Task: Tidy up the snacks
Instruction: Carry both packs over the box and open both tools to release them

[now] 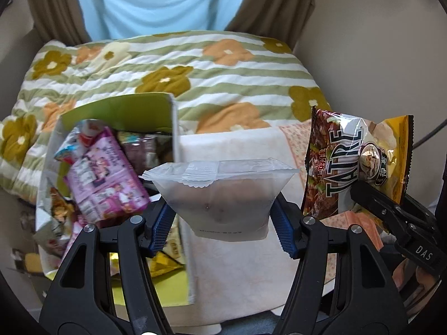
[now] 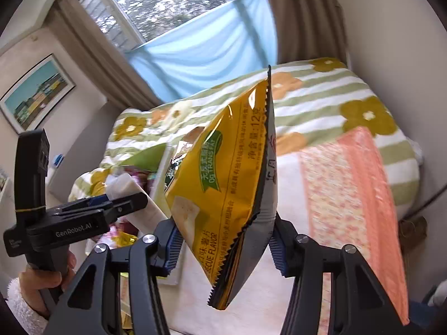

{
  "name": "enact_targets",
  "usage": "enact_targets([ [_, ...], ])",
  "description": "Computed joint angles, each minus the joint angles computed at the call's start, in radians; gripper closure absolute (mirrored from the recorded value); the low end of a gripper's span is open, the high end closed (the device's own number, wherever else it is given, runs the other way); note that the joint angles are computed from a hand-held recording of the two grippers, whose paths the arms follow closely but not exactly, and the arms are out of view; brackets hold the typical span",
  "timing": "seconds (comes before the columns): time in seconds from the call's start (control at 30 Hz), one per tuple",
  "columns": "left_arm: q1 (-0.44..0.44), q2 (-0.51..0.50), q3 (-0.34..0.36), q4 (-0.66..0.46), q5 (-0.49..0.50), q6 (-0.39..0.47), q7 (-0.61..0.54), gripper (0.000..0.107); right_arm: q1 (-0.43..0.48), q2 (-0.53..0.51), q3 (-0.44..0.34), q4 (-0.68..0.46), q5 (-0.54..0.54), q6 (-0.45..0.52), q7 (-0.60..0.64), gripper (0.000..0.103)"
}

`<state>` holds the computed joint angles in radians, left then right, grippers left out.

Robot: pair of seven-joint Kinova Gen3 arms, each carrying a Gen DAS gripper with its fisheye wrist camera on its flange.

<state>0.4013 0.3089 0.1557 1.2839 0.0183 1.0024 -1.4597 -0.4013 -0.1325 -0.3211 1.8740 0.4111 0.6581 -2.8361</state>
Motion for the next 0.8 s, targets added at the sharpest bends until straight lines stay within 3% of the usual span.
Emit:
enact_targets([
  [0.23,-0.123,-0.042,-0.04,0.06,0.023,-0.01,-0.059,0.047,-0.086,0.166,0.026,-0.156,0.048,-0.034,0.032,0.054],
  [0.43,-0.236,-0.02,-0.046,0.077,0.097,0.012,-0.169,0.047,-0.181,0.288,0.084,-0.302,0.054,0.015,0.072,0.054],
  [0.8,-0.32,0.082,-0.029,-0.046,0.194,0.144,-0.374,0.047,-0.352,0.483,0.221,-0.597,0.092,0.265,0.141,0.054],
])
